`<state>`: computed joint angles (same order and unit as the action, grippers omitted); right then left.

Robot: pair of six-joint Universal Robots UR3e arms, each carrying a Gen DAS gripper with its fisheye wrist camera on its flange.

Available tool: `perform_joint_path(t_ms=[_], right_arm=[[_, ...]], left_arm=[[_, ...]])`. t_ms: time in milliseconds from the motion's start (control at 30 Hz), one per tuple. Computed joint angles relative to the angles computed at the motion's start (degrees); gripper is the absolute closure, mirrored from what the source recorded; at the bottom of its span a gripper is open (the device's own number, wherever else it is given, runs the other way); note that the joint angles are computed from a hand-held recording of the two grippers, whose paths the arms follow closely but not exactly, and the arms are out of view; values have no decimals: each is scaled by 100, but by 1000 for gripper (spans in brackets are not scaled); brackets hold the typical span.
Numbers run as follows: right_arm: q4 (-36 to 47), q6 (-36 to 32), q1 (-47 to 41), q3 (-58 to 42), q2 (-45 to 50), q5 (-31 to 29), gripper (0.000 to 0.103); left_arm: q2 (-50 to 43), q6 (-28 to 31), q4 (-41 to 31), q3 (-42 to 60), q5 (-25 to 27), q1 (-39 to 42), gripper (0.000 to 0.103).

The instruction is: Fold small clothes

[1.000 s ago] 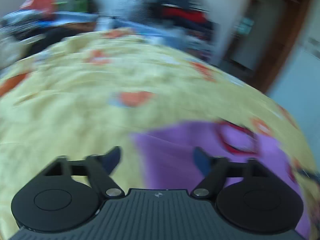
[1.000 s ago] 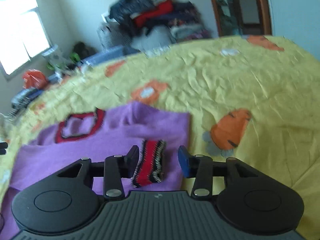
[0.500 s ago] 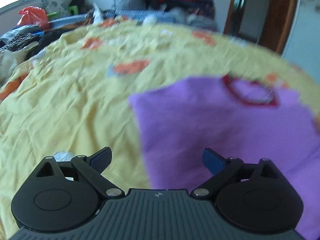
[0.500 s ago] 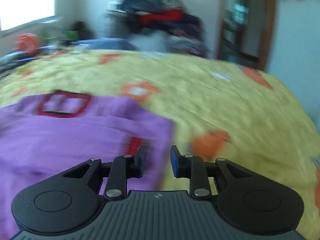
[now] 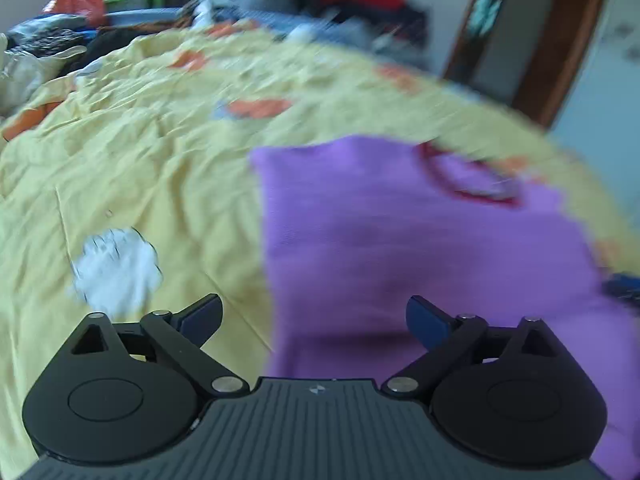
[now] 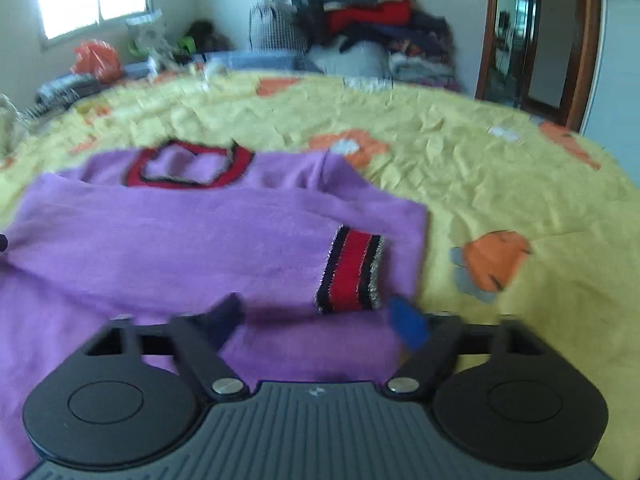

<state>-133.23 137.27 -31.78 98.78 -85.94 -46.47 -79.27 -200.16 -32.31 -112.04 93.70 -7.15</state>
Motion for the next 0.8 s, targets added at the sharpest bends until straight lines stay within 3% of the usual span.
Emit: perform_joint_path(t_ms=[67,133,200,267,300,433,467,533,633,700,733,800], right_arm=[[1042,-954,-362,517,-753,600,39],[1693,-1767,-385,950,-1337,688,41],[1677,-1986,-212,1273,-1610,204,41],[1578,-2502,-607,1745,-1948,333,41],[1780,-2618,-834,1703,-2002,302,41],[3280,-3513,-1805,1380,-2484,145,41],[3457,-3632,-1933,1423,-2746,130,40],[4257,-3979,-2242,1490,-3320,383,40],[5319,-4272,-2116,1484,-3677,613,39],[5004,-4304,-1877,1945,-4117,334,39],[5285,-4782,-2097,2133,-4493,333,39],[7097,-6187,-3156,1793,-4853,313,37]], left_arm=[[467,-27,381,-508,-145,-320,2],[322,-93,531,-615,169,-947,2],[-5,-211,336,-607,716,-1546,2],[-349,-23,726,-801,1801,-2315,0],[-255,-71,905,-1013,1944,-2443,0],[640,-362,258,-1404,1846,-2322,0],[933,-568,111,-1522,1708,-2280,1],[1484,-670,531,-2018,1094,-2039,0],[955,-627,836,-1952,1717,-2754,0],[626,-465,799,-1840,2220,-3199,0],[822,-571,741,-1946,2121,-3138,0],[1120,-591,313,-1975,2158,-3177,0]])
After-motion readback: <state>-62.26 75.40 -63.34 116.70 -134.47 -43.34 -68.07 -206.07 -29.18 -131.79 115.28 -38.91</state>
